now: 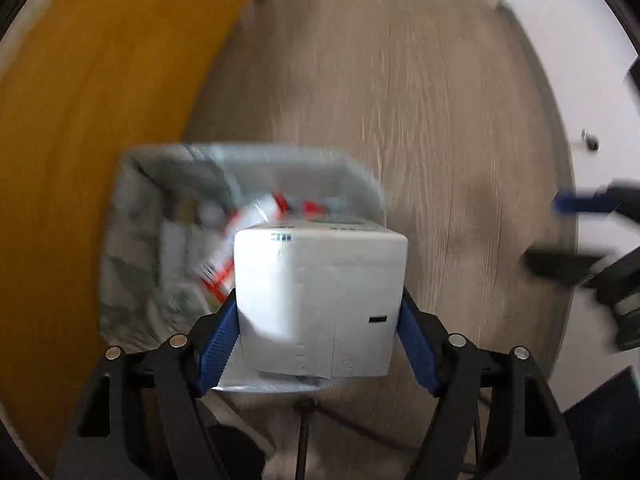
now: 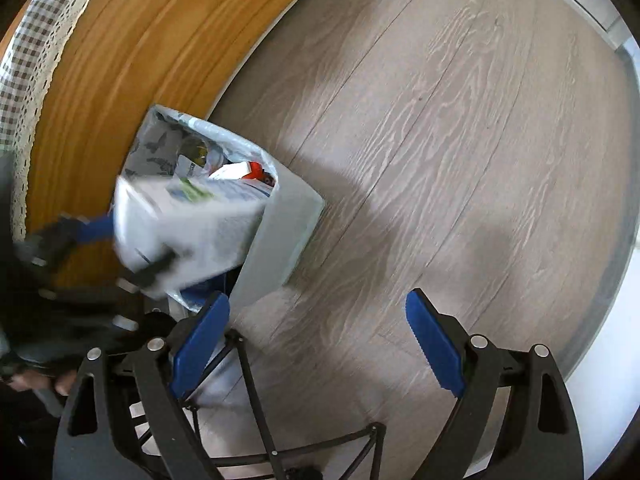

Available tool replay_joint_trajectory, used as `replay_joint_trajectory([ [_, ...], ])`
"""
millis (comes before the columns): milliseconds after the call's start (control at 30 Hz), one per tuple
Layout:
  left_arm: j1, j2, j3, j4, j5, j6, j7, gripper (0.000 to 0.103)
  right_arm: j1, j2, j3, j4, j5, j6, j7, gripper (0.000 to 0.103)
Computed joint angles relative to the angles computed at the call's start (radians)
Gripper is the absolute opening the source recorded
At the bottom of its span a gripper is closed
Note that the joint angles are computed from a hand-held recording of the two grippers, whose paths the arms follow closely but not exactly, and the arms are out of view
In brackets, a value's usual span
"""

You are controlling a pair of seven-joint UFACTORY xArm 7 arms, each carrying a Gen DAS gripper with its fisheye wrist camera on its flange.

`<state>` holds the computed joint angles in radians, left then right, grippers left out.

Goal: Collect trash
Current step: 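Lower the box and carton into the wastebasket and open both tools, then raise both open tools back toward the bed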

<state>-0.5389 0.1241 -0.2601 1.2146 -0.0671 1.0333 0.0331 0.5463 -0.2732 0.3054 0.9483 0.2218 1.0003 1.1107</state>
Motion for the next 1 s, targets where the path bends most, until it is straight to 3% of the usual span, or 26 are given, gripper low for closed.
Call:
replay_joint_trajectory([
  [100,0.0,0.018,-0.002,0.007,-0.025,0.005,-0.008,0.073,0.0,0.0,0.003,0.006,-0.01,0.016,0.004,0.086],
  [233,0.016,0.011,0.0,0.016,-0.099,0.039,0.007,0.084,0.001,0.008,0.01,0.029,-0.032,0.053,0.016,0.086],
  [467,0.049,-0.108,0.019,0.013,-0.175,0.072,0.102,0.085,-0.008,0.049,0.012,0.124,-0.099,0.124,-0.001,0.086],
  [567,0.085,-0.194,0.049,0.003,-0.198,0.043,0.125,0.089,-0.011,0.08,0.016,0.199,-0.147,0.168,-0.016,0.086],
  [767,0.165,-0.355,0.126,0.015,-0.291,0.045,0.146,0.091,0.007,0.211,0.026,0.435,-0.261,0.287,-0.068,0.086],
  [1000,0.246,-0.51,0.187,0.036,-0.256,0.072,0.15,0.092,0.119,0.46,0.008,0.898,-0.45,0.467,-0.119,0.086],
])
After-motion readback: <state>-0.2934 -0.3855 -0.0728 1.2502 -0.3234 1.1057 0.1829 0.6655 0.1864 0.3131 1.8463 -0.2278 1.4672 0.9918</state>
